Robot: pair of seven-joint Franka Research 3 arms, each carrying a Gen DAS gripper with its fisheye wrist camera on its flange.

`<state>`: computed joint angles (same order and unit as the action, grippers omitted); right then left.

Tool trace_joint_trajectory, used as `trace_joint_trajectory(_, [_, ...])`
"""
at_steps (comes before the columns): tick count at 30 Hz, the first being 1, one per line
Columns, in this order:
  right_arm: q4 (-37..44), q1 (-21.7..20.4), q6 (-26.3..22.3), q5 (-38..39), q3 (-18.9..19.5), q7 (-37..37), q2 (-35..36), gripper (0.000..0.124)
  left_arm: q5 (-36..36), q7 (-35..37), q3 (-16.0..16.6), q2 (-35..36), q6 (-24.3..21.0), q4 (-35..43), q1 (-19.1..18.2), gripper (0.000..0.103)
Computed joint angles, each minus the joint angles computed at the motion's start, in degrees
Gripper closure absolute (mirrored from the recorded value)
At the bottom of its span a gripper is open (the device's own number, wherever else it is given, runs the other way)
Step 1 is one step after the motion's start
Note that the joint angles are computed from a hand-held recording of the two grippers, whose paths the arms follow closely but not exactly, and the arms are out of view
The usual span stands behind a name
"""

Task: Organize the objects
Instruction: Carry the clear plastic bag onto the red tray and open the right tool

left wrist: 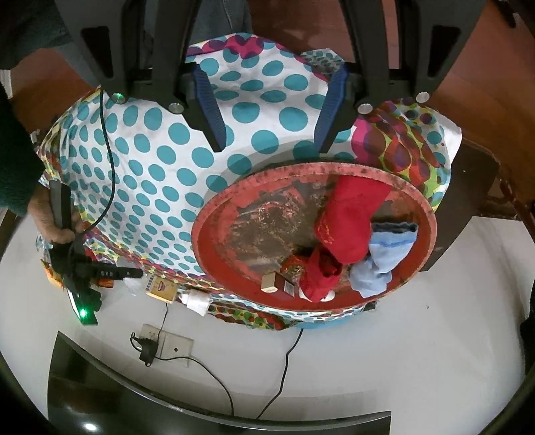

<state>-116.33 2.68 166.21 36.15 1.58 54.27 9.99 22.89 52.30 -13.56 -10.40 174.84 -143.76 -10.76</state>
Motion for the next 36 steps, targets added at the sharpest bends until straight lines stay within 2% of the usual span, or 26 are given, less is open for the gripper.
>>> trace_joint_trajectory(8, [2.11,3.56,-3.35,3.40,3.16,-5.51,-1.00,0.089,-0.12,0.01,0.05,0.13,-0.03,-0.19,0.14,0.047])
trace_joint_trajectory(13, [5.61,6.97,-5.11,-0.67,3.31,-2.73,1.18,0.089,-2.92,1.96,1.53,0.43,0.30,-0.45,-1.19,0.047])
trace_joint_trajectory(18, [10.29,10.36,-7.46,-9.08,2.46,3.43,5.25,0.089,-5.44,3.98,2.44,0.54,0.46,-0.74,-1.99,0.047])
trace_joint_trajectory(24, [15.36,11.58,-11.04,-13.11,2.90,7.24,9.67,0.089,-6.81,5.64,2.72,0.74,0.50,-0.89,-2.23,0.047])
trace_joint_trajectory(36, [20.68,12.37,-14.54,-17.57,2.26,12.46,14.34,0.087,-11.49,9.62,3.47,1.32,0.07,-0.91,-3.50,0.047])
